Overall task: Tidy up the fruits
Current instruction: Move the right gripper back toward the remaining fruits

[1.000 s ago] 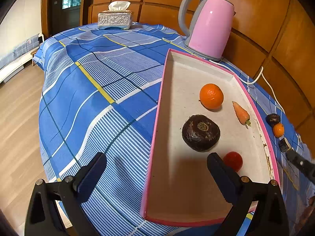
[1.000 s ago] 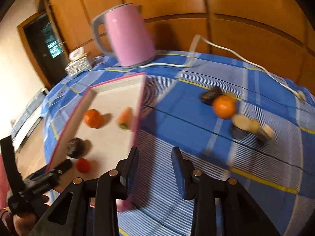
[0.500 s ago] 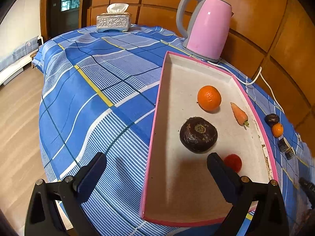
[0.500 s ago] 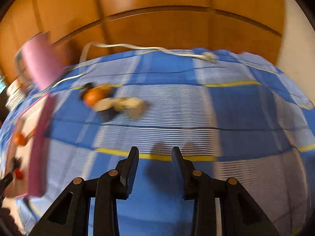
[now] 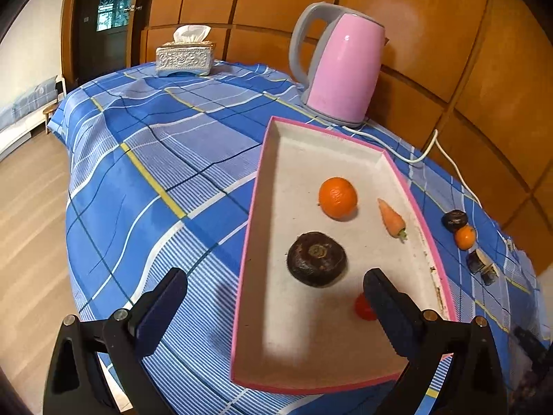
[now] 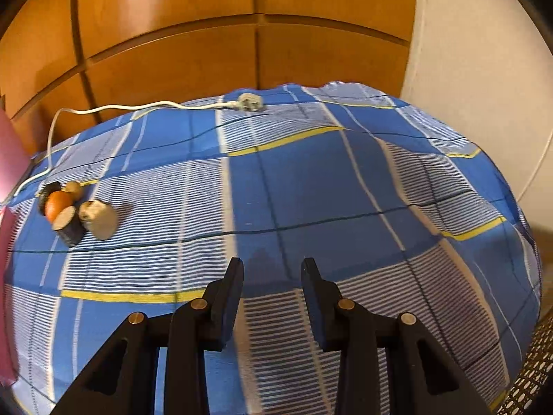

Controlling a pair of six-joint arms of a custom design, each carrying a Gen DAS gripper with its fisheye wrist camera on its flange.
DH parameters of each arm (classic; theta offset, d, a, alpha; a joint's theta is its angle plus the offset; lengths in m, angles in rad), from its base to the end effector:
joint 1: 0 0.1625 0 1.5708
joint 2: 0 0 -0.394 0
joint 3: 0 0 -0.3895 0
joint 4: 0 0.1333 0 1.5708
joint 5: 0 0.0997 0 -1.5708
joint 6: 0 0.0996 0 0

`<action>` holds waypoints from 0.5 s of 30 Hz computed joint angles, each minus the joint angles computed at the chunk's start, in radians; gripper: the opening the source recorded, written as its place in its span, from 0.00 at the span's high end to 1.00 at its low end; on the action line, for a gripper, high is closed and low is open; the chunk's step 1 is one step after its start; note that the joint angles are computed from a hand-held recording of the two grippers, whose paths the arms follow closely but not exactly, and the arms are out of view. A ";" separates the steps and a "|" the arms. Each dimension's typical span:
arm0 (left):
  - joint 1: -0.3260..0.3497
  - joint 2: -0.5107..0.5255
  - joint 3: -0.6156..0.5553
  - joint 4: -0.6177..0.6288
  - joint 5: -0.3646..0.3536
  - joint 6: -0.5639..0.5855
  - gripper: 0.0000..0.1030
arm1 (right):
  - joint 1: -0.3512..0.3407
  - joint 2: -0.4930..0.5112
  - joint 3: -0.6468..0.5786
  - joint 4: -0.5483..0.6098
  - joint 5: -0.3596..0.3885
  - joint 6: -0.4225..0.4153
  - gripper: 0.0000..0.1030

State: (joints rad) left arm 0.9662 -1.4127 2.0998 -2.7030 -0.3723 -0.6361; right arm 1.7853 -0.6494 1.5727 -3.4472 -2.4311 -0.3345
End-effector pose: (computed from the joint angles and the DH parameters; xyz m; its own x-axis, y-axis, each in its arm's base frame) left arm -0.0804 -0.5142 0.3148 -0.7289 -0.5402 -0.4205 0.0995 0.5242 -0.8458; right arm 0.1968 -0.6320 0.1337 -0.6857 0.2534 0.6823 -0.3688 0.6872 -0.6259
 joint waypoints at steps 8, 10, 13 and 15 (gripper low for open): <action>-0.011 0.010 -0.020 0.006 -0.008 0.013 0.01 | -0.022 0.012 -0.001 -0.069 -0.054 0.018 0.63; -0.014 0.015 -0.028 0.006 -0.008 0.020 0.01 | -0.025 0.010 0.003 -0.077 -0.051 0.024 0.63; -0.018 0.024 -0.044 0.010 -0.018 0.033 0.01 | -0.024 0.017 -0.004 -0.082 -0.054 0.020 0.63; -0.022 0.034 -0.060 -0.001 -0.028 0.061 0.01 | -0.024 0.017 -0.002 -0.086 -0.052 0.023 0.63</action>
State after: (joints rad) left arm 0.9444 -1.3784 2.0402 -2.7035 -0.4007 -0.5749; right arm 1.7617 -0.6323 1.5712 -3.5331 -2.4834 -0.3118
